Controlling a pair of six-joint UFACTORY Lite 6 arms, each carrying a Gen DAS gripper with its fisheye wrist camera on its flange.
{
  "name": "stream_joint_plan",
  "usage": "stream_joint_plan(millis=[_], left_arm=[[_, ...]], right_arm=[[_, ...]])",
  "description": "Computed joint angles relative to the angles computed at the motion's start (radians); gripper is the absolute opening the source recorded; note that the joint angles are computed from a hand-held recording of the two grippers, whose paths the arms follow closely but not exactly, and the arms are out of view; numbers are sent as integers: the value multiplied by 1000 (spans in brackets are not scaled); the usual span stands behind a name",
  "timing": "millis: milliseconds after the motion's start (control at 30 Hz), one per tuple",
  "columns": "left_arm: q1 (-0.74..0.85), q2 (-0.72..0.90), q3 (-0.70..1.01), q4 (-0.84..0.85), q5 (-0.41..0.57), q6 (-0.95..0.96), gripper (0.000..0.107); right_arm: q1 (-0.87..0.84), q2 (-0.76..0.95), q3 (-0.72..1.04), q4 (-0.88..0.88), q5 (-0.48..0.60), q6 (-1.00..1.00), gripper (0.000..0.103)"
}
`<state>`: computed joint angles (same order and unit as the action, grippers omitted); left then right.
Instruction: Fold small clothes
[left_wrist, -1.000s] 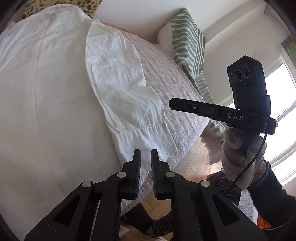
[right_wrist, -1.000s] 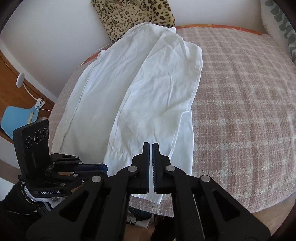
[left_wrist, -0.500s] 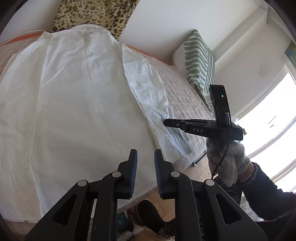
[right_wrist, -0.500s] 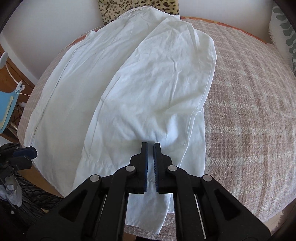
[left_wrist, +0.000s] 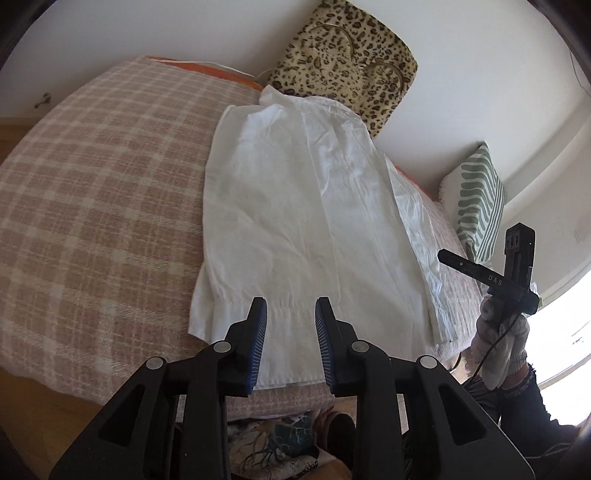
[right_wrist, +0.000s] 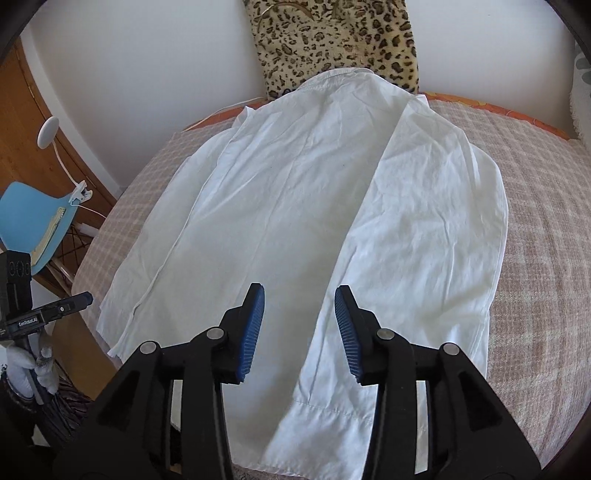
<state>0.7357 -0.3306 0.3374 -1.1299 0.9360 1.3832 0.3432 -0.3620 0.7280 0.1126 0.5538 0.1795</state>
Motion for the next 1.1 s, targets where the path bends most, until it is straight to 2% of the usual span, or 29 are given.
stream_joint_plan(millis=[67,167,300,633,800,967,1100], left_arm=[[87,94,36,27,18,19,34],[176,227,93,49,45,46,35],[208,337,142,65,68,60,35],[126,460,182,-13,30,87,38],[94,517,212,-64,52,91,44],[51,549,232,-79,78,35,45],[8,455,181,-114,28,57,40]], right_arm=[[74,35,32,-68,-22,92,51],[149,92,71,-109,-53,157,54],[212,138,83,-173,-81,249,58],[217,182,62,-47,-136,199,58],[164,205,105,151,-102,36,58],[117,320,287,241,-32,-44,59],[143,541,621,158,81,22,62]])
